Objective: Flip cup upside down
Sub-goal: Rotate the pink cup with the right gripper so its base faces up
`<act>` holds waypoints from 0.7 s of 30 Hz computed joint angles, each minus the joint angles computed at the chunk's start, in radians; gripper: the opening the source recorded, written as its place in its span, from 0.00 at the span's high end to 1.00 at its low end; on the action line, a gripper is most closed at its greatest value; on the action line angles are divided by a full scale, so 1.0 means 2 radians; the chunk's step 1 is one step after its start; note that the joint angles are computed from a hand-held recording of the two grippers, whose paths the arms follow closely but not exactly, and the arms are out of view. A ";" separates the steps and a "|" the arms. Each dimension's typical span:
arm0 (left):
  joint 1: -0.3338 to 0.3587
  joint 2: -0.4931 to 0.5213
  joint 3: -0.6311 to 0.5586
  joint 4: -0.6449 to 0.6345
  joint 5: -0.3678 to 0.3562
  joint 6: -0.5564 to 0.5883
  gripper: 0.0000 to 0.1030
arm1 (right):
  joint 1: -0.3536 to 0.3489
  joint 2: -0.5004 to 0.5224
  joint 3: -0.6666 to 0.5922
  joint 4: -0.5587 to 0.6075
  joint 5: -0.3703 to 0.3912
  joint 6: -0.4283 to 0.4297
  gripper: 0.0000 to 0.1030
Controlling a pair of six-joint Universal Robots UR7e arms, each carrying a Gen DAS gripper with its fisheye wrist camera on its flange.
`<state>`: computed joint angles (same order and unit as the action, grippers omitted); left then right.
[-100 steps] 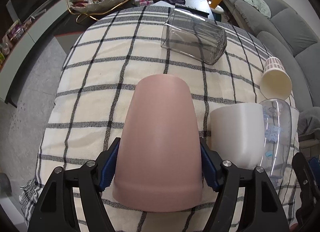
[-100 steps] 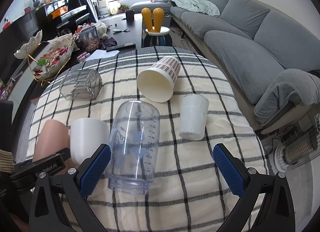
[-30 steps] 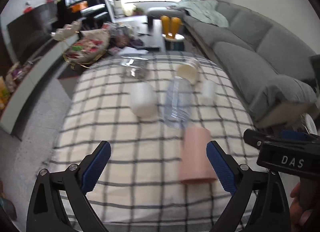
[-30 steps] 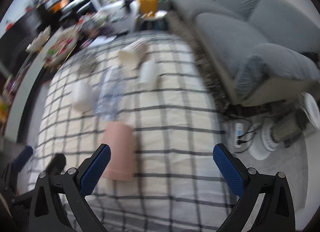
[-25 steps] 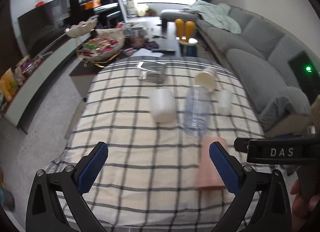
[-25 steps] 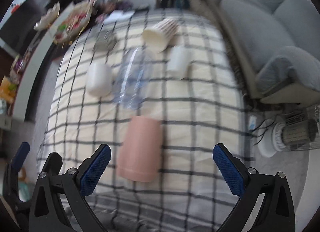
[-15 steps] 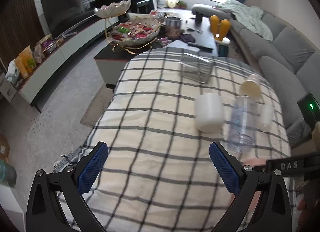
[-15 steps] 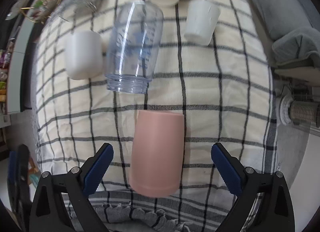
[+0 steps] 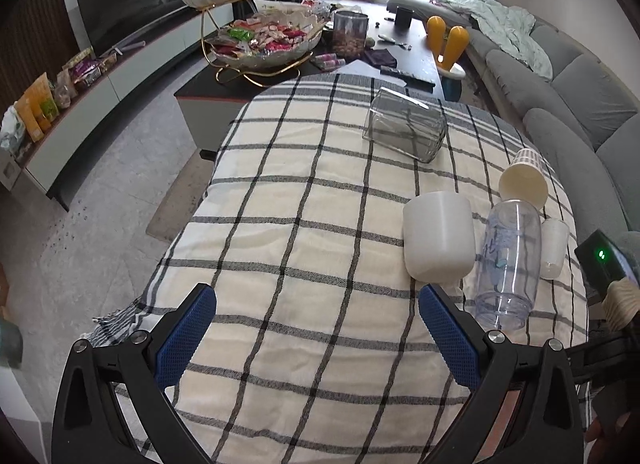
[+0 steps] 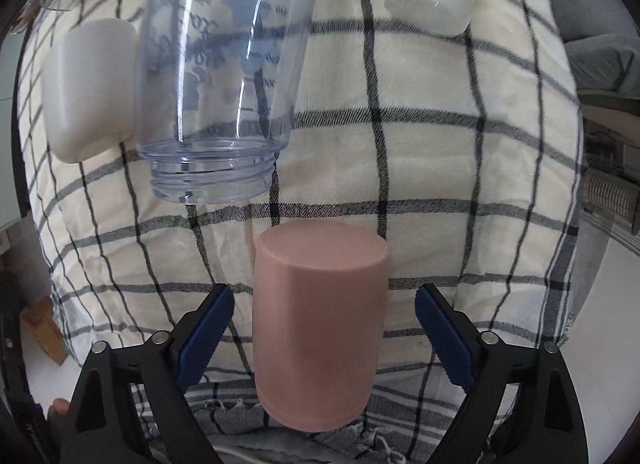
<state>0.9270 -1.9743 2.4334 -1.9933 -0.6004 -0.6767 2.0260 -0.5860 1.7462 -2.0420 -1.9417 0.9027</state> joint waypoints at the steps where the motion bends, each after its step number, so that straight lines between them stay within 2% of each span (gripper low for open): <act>1: 0.004 0.003 -0.001 -0.006 -0.003 0.004 0.00 | -0.003 0.001 0.002 -0.003 0.003 0.000 0.14; 5: 0.012 0.011 -0.001 -0.013 -0.006 0.012 0.00 | -0.015 0.008 0.017 -0.030 0.016 -0.001 0.33; 8: 0.011 0.010 -0.001 -0.009 -0.007 0.007 0.00 | -0.011 0.009 0.029 -0.055 0.007 -0.012 0.34; 12: -0.001 -0.004 0.001 0.009 -0.001 -0.002 0.00 | 0.007 -0.007 0.045 -0.072 -0.002 -0.007 0.34; 17: -0.028 -0.051 0.005 0.058 0.014 -0.019 0.00 | 0.052 -0.019 0.062 -0.130 -0.028 -0.025 0.34; 20: -0.039 -0.095 0.012 0.070 0.019 -0.014 0.00 | 0.090 -0.011 0.072 -0.217 -0.063 -0.072 0.34; 21: -0.042 -0.110 0.015 0.070 0.020 -0.010 0.00 | 0.104 -0.004 0.076 -0.262 -0.081 -0.096 0.34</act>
<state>0.8433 -2.1950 2.4639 -1.8529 -0.5613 -0.6959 2.2341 -0.5938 1.8988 -2.5653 -2.1032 0.7116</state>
